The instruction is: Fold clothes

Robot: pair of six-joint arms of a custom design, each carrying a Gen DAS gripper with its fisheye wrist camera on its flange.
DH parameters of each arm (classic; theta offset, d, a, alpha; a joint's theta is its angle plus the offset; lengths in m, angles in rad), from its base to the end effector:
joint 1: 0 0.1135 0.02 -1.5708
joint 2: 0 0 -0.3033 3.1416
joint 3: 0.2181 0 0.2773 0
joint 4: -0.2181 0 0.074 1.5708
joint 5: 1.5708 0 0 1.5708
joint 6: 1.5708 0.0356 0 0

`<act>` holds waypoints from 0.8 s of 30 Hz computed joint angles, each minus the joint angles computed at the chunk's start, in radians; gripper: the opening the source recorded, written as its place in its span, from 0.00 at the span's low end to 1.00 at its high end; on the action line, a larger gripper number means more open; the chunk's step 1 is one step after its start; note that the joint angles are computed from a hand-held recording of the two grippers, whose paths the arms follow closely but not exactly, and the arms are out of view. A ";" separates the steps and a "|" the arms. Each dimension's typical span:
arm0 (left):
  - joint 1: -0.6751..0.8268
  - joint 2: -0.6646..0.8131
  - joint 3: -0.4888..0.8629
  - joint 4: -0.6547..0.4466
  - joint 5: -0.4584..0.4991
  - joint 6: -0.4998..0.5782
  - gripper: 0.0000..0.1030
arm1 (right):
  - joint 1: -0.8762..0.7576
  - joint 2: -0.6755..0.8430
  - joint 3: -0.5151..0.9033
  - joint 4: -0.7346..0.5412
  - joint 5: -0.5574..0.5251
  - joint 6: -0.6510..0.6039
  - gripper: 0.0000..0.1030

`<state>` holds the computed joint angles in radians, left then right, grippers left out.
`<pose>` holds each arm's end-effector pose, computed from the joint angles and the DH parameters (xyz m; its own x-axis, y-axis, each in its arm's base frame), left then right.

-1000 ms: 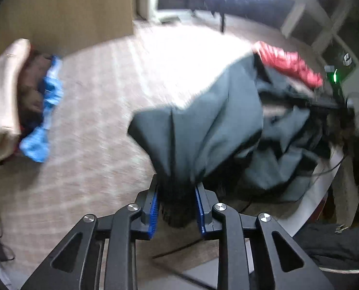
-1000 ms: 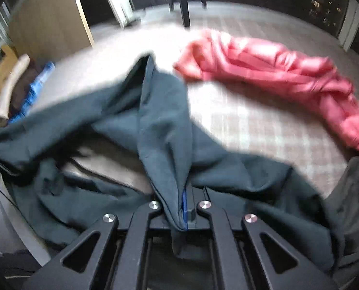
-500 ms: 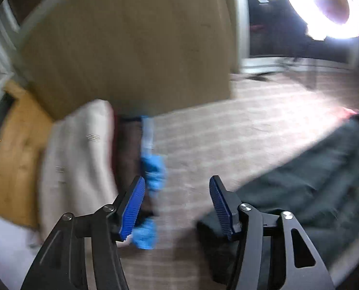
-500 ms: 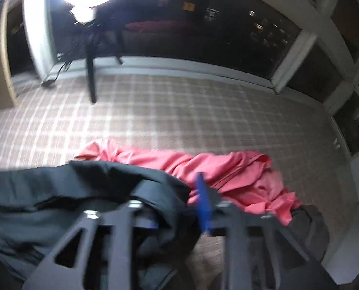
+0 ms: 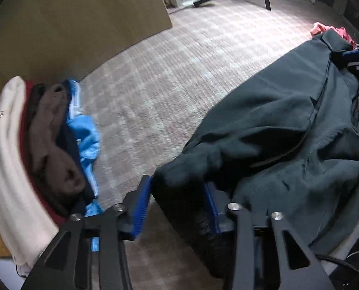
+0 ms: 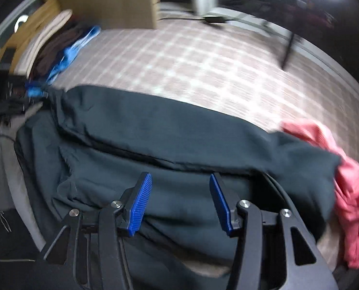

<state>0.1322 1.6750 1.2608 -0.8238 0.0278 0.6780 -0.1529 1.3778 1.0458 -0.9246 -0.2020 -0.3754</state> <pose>0.3563 0.0464 0.2576 -0.8067 0.5253 -0.2709 0.4920 0.8508 0.1844 0.2689 -0.0342 0.2761 -0.9067 -0.2237 -0.3575 -0.2628 0.9627 0.0642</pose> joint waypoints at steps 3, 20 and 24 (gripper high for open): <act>0.022 0.007 0.033 -0.027 0.041 0.012 0.34 | 0.087 0.020 -0.010 0.048 0.081 -0.010 0.48; 0.033 0.155 0.168 -0.093 0.120 0.074 0.48 | 0.263 0.191 0.091 0.063 0.005 -0.199 0.62; 0.025 0.148 0.151 -0.078 0.108 0.075 0.12 | 0.237 0.247 0.134 0.040 -0.059 -0.190 0.11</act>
